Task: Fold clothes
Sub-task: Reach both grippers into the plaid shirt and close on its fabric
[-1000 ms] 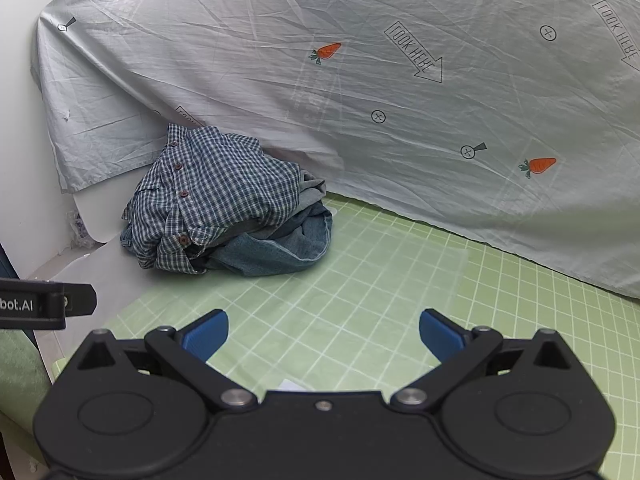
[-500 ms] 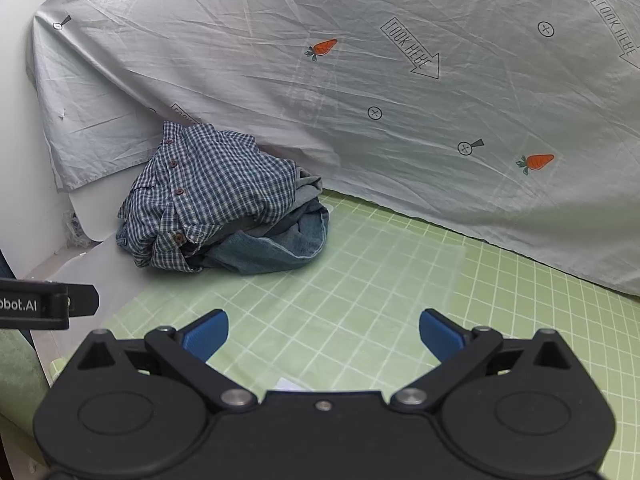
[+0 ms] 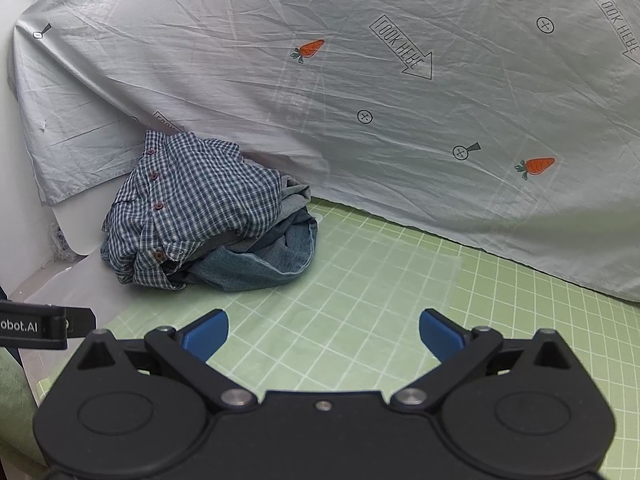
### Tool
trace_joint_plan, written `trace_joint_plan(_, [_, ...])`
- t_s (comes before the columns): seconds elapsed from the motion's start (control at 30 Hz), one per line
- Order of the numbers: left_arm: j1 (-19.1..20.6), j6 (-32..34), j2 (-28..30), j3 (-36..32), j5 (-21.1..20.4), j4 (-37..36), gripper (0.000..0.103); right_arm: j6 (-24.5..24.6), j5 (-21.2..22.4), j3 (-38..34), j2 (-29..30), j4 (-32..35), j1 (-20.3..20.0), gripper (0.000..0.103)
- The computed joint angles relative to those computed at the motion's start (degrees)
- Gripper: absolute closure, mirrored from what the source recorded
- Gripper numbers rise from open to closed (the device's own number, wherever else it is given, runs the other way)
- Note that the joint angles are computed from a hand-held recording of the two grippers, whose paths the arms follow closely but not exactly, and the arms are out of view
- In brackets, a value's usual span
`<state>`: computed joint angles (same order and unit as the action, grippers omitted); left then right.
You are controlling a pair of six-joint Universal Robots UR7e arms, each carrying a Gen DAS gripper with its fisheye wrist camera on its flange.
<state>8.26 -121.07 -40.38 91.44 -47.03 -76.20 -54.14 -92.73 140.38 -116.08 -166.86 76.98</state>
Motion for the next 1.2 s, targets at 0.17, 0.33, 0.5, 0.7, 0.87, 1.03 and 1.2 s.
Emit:
trace_joint_plan(0.17, [3.16,0.26,-1.80,1.37,1.99,-0.59,0.000,0.08,-1.92,-2.89,8.23,-6.28,2.93,0.000])
trace_joint_plan(0.33, [7.25,0.45,-4.25,3.56,3.85,-2.35,0.000,0.00,-4.33,-6.91,17.40,-10.57,6.29,0.000])
trace_joint_plan(0.5, [12.01,0.42,-7.75,6.60,5.90,-4.66,0.000,-0.03,-7.92,-9.09,29.14,-18.04,12.81,0.001])
trace_joint_plan(0.7, [17.68,-0.08,-11.59,8.42,9.32,-3.90,0.007,0.11,-8.31,-17.72,42.21,-17.28,16.89,0.009])
trace_joint_plan(0.87, [21.60,0.78,-13.79,8.73,12.18,-2.50,0.016,2.37,-5.63,-28.58,50.21,-8.02,17.23,0.020])
trace_joint_plan(1.03, [24.68,1.69,-15.22,8.60,16.18,-1.99,0.016,5.67,-0.73,-37.00,56.66,-0.66,17.97,0.025])
trace_joint_plan(1.2, [27.27,4.85,-14.80,8.28,18.97,-5.88,0.025,5.80,1.06,-44.01,62.77,2.36,18.99,0.032])
